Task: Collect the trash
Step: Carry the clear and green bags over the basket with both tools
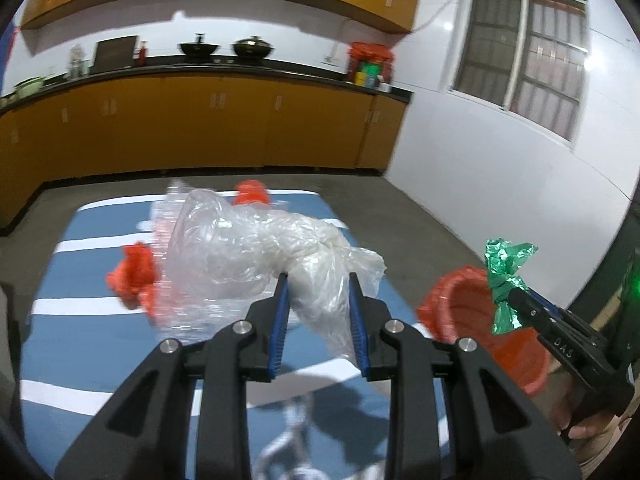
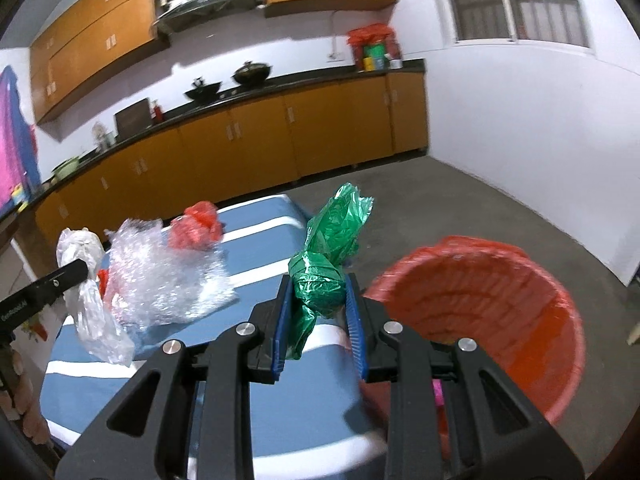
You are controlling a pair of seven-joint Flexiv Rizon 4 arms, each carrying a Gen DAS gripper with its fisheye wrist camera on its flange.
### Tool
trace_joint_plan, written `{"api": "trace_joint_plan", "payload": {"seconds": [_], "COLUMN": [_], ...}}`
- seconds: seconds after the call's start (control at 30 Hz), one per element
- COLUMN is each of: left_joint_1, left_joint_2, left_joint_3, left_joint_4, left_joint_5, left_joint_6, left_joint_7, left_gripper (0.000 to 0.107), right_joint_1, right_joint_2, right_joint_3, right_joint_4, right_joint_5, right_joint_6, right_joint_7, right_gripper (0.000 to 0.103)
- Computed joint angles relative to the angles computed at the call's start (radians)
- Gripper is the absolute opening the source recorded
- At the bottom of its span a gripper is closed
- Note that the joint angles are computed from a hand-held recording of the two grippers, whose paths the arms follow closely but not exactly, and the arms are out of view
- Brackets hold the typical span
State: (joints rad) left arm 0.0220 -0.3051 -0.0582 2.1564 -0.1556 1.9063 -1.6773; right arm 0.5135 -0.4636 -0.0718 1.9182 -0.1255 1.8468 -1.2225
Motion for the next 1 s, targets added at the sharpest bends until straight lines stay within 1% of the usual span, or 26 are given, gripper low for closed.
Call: {"api": "trace_joint_plan", "payload": {"seconds": [0.1,0.27,0.37,0.47,0.6,0.77,0.8,0.9,1.0], "left_joint_1": [0.044,0.067,0.063,0.059,0.044,0.027,0.032,0.015,-0.007], "left_joint_2": [-0.021,-0.067,-0.096,-0.123,-0.157,-0.205,-0.213,-0.24,-0.269], "left_joint_3": [-0.082,-0.165,-0.197,-0.223,-0.247,-0.274,-0.286,-0.293,-0.292], "left_joint_4": [-0.028,-0.088,-0.127,-0.161,-0.204,-0.262,-0.269,-0.298,-0.336], "left_joint_5": [0.044,0.091,0.108,0.115,0.109,0.095,0.095,0.085,0.072], "left_joint_6": [-0.006,-0.021,-0.032,-0.046,-0.067,-0.097,-0.101,-0.111,-0.128], "left_joint_7": [-0.01,-0.006,0.009,0.031,0.058,0.104,0.114,0.142,0.172], "left_gripper": [0.028,0.028,0.028,0.028,0.028,0.028,0.028,0.028,0.028], "right_joint_1": [0.073,0.216,0.267,0.295,0.293,0.267,0.274,0.261,0.23], "right_joint_2": [0.026,0.05,0.055,0.054,0.051,0.044,0.043,0.041,0.032], "right_joint_3": [-0.103,-0.282,-0.352,-0.398,-0.413,-0.409,-0.417,-0.413,-0.39], "right_joint_4": [0.046,0.099,0.115,0.122,0.124,0.126,0.128,0.132,0.12], "right_joint_5": [0.064,0.191,0.254,0.299,0.328,0.335,0.338,0.338,0.327], "right_joint_6": [0.027,0.056,0.063,0.061,0.056,0.053,0.054,0.052,0.046], "right_joint_7": [-0.004,-0.051,-0.08,-0.096,-0.09,-0.07,-0.066,-0.055,-0.037], "right_gripper": [0.027,0.027,0.027,0.027,0.027,0.027,0.027,0.027,0.027]}}
